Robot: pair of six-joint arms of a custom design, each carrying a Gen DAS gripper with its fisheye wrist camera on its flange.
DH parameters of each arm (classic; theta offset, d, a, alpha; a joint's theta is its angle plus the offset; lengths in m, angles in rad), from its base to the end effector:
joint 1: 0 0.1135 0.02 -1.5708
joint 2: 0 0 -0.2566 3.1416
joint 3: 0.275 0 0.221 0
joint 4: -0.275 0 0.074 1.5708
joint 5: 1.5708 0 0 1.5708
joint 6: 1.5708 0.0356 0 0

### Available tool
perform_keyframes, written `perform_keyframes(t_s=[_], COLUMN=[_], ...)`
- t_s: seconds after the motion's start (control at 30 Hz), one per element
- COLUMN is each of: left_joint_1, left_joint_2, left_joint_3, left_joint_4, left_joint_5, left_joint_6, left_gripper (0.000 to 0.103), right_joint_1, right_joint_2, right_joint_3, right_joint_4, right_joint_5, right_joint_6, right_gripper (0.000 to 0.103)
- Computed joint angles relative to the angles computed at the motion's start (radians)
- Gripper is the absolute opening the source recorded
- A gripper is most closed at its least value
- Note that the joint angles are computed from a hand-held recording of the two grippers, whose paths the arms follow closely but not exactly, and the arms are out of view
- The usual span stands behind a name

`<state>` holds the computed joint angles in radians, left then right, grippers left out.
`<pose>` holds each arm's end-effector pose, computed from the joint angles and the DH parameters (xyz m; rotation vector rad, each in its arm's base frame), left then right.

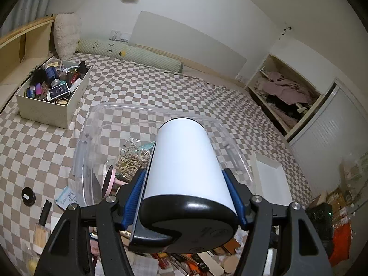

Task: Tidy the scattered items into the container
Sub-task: 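Carry the white tumbler with the left tool while the right tool carries its item toward the container, then lower the tumbler into the container and open the left tool while the right tool hovers above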

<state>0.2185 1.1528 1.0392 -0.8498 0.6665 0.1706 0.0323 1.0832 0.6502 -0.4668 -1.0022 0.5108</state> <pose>0.1924 0.0202 0.2998 0.1986 2.3552 -0.6557 0.1749 0.0357 0.2325 0.1219 2.4104 1.4726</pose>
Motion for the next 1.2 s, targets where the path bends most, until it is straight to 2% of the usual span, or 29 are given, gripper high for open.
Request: perform_keyframes(t_s=[0.33,0.6,0.73,0.87,1.2], left_joint_1=[-0.121,-0.202,-0.241,-0.303,-0.335], left_joint_2=[0.122,0.195,0.246,0.300,0.405], left_joint_3=[-0.070,-0.102,-0.091,-0.071,-0.061], left_joint_4=[0.224,0.310,0.316,0.301,0.286], left_joint_5=[-0.169,-0.266,-0.290,-0.361,-0.400], left_joint_6=[-0.123,-0.170,-0.189,-0.180,-0.147], left_gripper=[0.066,0.066,0.066,0.066,0.066], right_joint_1=[0.057,0.138,0.145,0.154,0.202], right_joint_2=[0.020,0.094,0.139,0.189,0.331], right_joint_3=[0.030,0.133,0.208,0.304,0.537], right_joint_4=[0.019,0.048,0.024,-0.014,-0.065], right_joint_5=[0.032,0.111,0.148,0.191,0.311], right_joint_6=[0.029,0.065,0.056,0.045,0.049], right_gripper=[0.014,0.014,0.014,0.014,0.014])
